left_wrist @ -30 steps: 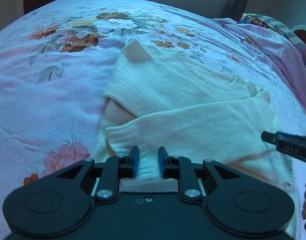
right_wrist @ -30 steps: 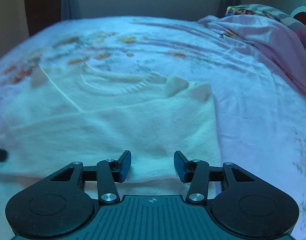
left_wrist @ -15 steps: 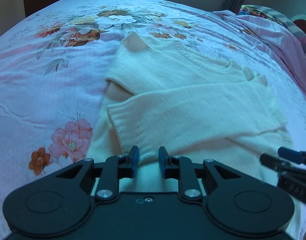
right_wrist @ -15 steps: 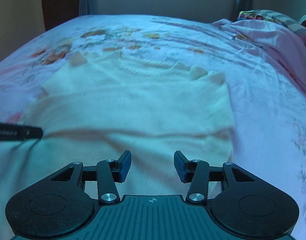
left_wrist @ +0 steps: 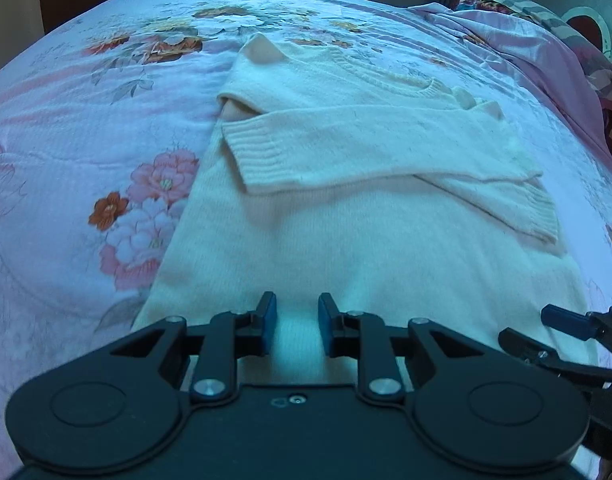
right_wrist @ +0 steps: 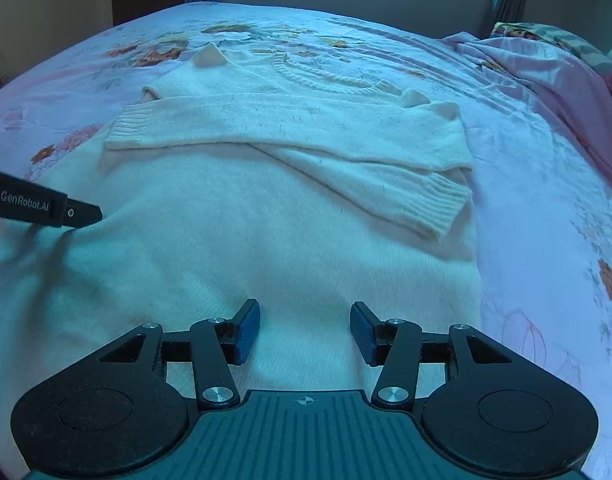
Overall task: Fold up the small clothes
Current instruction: 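Open the left gripper and withdraw both tools from the sweater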
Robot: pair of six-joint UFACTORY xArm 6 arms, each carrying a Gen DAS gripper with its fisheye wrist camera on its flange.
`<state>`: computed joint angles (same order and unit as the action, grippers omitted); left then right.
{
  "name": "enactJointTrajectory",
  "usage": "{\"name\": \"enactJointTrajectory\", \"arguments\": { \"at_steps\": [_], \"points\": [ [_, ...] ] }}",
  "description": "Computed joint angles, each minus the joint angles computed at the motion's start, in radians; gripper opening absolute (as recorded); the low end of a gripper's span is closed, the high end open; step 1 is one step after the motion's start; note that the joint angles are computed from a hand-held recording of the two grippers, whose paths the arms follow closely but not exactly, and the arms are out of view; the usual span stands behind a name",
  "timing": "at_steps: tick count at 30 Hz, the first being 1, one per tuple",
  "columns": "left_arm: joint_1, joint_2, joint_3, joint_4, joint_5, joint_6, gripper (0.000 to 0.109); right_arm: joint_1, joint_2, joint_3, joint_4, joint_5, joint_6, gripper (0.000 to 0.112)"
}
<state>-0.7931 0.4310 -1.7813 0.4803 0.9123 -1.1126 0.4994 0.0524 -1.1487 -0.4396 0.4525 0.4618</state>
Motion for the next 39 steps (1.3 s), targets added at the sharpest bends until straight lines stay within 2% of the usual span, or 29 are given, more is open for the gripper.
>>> {"name": "enactJointTrajectory", "arguments": {
  "at_steps": [8,15,18,24,31,35,39],
  "points": [
    [-0.03,-0.111,0.156,0.004,-0.046,-0.025,0.021,0.013,-0.124,0.135,-0.057,0.003,0.061,0.057],
    [-0.052,-0.186,0.232,0.005,-0.049,-0.045,0.022,0.025,-0.227,0.214,-0.078,0.011,0.096,0.057],
    [-0.055,-0.213,0.271,0.009,-0.055,-0.053,0.023,0.029,-0.243,0.233,-0.07,0.047,0.069,0.057],
    [-0.061,-0.251,0.325,0.009,-0.071,-0.065,0.023,0.054,-0.263,0.235,-0.138,0.1,0.1,0.058],
    [-0.061,-0.313,0.38,0.023,-0.056,-0.106,0.025,0.063,-0.278,0.239,-0.132,0.116,0.101,0.059],
    [-0.059,-0.347,0.412,0.035,-0.035,-0.109,0.026,0.064,-0.294,0.248,-0.142,0.127,0.111,0.071],
    [-0.055,-0.372,0.45,0.032,-0.04,-0.105,0.027,0.056,-0.312,0.266,-0.12,0.128,0.093,0.071]
  ]
}}
